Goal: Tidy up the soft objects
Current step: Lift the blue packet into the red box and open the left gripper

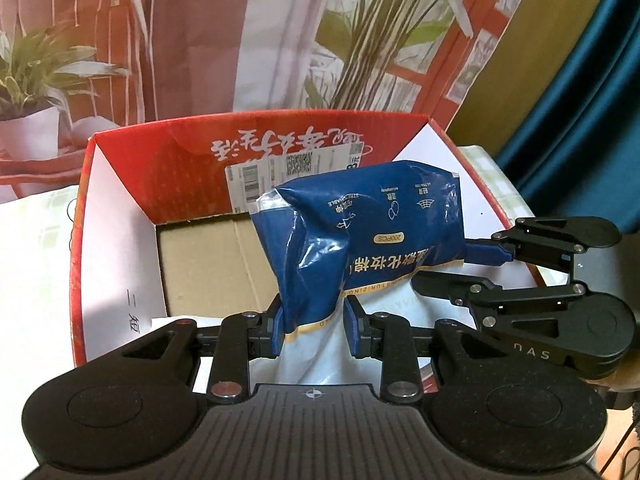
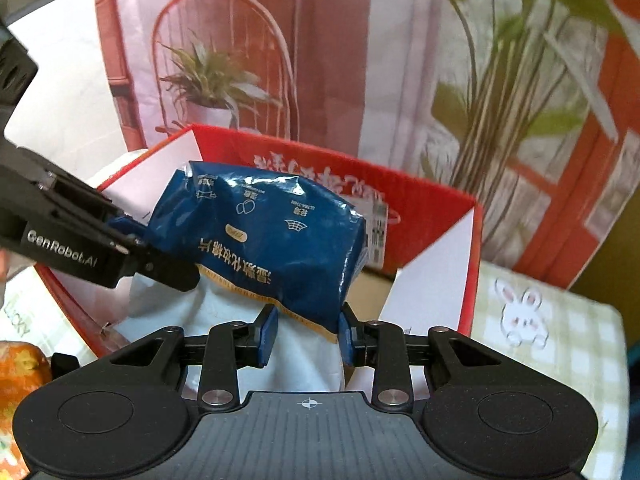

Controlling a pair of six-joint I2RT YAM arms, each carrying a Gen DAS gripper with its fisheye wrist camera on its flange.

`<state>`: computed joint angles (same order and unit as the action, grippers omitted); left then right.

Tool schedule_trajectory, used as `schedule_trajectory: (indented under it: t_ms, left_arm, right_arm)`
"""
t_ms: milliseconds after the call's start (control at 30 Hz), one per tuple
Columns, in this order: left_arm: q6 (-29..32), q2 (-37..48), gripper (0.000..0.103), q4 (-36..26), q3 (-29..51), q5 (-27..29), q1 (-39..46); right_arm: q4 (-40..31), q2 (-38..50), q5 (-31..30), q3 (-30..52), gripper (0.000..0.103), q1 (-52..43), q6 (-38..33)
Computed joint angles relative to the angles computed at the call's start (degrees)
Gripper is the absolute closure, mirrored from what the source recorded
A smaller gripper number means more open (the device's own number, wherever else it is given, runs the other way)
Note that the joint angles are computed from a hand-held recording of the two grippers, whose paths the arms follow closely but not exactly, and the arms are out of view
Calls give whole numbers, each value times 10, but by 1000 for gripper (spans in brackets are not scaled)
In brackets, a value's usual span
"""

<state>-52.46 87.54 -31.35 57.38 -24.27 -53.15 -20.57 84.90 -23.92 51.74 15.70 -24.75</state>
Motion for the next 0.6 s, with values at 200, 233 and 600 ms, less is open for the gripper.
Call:
schedule_trajectory:
  t_ms: [200,233,600]
  left_arm:
    - [0,11,65,-10,12,-5,-3]
    - [-1,12,62,-16,15,-11,-5]
    - [-55,-21,38,-125,58,-129,-86]
  right_arm:
    - [-11,14,4,17,73,1,8]
    - [-4,12,12,15,71,3,10]
    - [37,-63,23,-29,42,-14,32]
